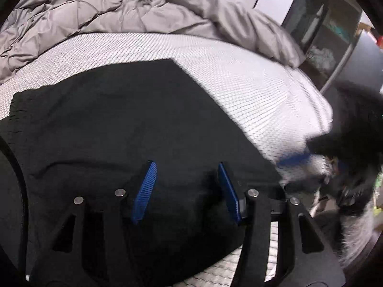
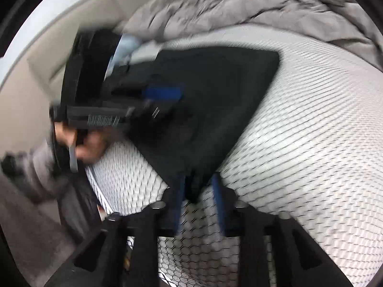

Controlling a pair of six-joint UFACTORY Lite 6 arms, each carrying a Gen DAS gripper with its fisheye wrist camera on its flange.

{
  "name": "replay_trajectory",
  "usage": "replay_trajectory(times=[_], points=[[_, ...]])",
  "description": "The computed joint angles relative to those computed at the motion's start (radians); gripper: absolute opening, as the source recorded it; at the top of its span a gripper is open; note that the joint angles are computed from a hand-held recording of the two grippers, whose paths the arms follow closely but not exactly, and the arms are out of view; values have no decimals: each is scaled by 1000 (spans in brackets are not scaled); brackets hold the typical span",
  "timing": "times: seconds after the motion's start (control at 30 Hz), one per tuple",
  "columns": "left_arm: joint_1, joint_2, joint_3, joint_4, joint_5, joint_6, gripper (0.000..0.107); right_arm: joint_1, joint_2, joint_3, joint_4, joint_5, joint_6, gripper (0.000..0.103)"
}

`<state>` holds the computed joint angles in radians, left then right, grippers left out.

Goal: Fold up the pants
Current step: 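Fold the pants edge over with the right tool while the left tool holds the waistband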

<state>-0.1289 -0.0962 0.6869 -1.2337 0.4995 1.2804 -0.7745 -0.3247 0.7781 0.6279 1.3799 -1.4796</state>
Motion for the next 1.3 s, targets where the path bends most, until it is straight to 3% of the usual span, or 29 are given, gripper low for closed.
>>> replay_trajectory(times=[0.03, 0.1, 0.17, 0.23, 0.27, 0.33, 0.57, 0.67, 0.93, 1.0, 1.07, 1.17, 1.3], points=[[14, -14, -14, -18, 7, 36, 53, -22, 55, 41, 43, 7, 26, 72], [-24, -57, -54, -57, -7, 101, 64, 16, 128, 72, 83, -36, 116, 72], [-134, -40, -71, -68, -104, 109, 64, 107, 143, 57, 87, -117, 188, 70], [-244, -12, -66, 32, -231, -1, 64, 246, 169, 26, 82, -246, 263, 62], [-302, -11, -81, 62, -312, -18, 64, 293, 207, 39, 71, -296, 299, 52], [-339, -23, -100, 65, -358, -31, 65, 403, 245, 28, 82, -414, 369, 44], [-266, -3, -100, -57, -260, 90, 65, 575, 387, 183, 134, -577, 562, 21], [-255, -14, -121, -121, -257, 163, 65, 602, 522, 321, 138, -589, 629, 19], [-209, -2, -107, -91, -199, 153, 65, 677, 911, 830, 17, -610, 895, 19], [-192, -14, -109, -64, -172, 142, 65, 674, 939, 884, 12, -578, 952, 22], [-154, -43, -109, 13, -110, 94, 65, 644, 895, 843, 59, -543, 931, 25], [-25, -121, -106, 120, 49, 40, 65, 558, 748, 658, 114, -493, 826, 44], [131, -173, -75, 132, 148, 65, 70, 457, 575, 379, 227, -416, 660, 44]])
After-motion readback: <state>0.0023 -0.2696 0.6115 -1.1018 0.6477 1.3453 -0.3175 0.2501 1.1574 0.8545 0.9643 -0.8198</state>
